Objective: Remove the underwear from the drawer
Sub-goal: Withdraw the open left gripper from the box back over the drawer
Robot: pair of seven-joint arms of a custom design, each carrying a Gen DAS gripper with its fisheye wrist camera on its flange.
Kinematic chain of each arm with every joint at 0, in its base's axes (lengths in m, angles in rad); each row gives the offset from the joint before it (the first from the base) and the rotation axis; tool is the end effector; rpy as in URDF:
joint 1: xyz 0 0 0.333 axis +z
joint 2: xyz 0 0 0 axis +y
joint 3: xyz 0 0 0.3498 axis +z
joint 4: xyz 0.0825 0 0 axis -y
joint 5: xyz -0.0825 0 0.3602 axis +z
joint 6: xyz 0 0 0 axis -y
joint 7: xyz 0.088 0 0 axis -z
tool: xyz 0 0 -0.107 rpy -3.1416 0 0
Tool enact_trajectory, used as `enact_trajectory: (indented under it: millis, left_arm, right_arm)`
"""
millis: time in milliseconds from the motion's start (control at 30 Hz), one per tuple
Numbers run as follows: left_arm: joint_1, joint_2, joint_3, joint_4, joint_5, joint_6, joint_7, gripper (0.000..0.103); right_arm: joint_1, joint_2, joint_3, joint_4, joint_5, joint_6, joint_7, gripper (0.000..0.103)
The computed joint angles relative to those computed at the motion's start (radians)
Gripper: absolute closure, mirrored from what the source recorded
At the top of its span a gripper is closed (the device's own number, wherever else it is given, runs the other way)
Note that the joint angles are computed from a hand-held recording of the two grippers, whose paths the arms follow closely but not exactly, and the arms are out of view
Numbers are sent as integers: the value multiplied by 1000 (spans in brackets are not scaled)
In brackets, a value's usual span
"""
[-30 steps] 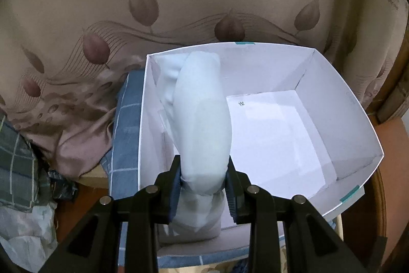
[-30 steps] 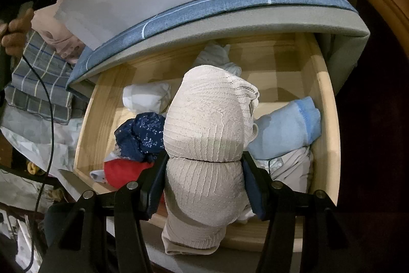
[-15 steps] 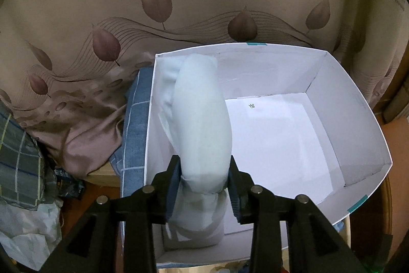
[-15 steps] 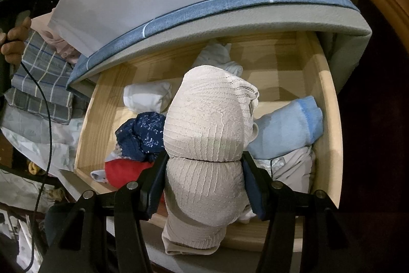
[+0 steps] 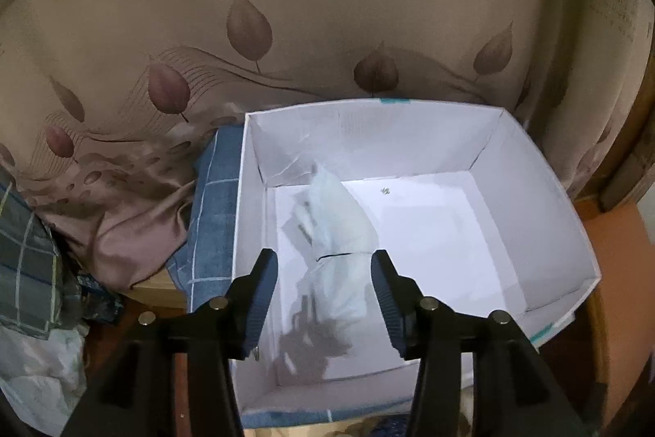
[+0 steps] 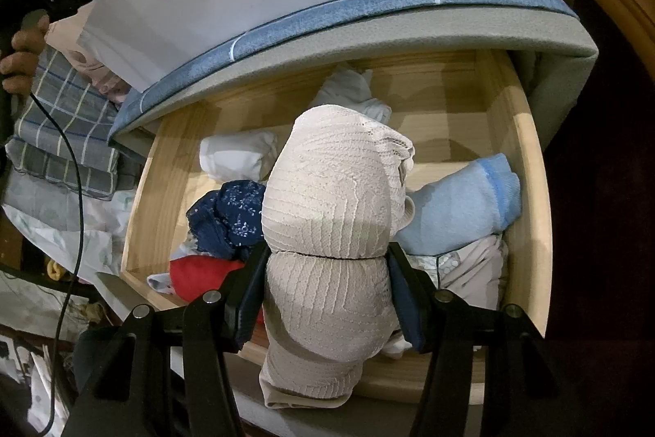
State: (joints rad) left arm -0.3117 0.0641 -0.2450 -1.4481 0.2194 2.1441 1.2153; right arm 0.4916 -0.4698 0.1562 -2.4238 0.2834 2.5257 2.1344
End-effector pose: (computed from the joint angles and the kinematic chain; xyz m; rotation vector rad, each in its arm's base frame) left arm 0.5117 -0.2997 0.7478 -1.6226 2.0984 -0.7332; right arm 0.3249 0.2555 0.5789 -1.7174 1.8904 0.0623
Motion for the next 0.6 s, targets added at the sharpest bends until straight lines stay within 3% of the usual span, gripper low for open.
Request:
enact_trajectory:
  millis: [167,400,600]
  left_arm:
    - [10,-66,0,-28,4,-8,20,55]
    - [34,-170,-9,-81,19,-79,109,54]
    - [58,-315,-14,-271,0,-62,125,53]
  right_arm:
    - [-1,2,1,1,-3,0,1,50]
    - [-1,8,3,8,-8,-8,7,50]
    - [-11,12,16,20,-32,-29,26,50]
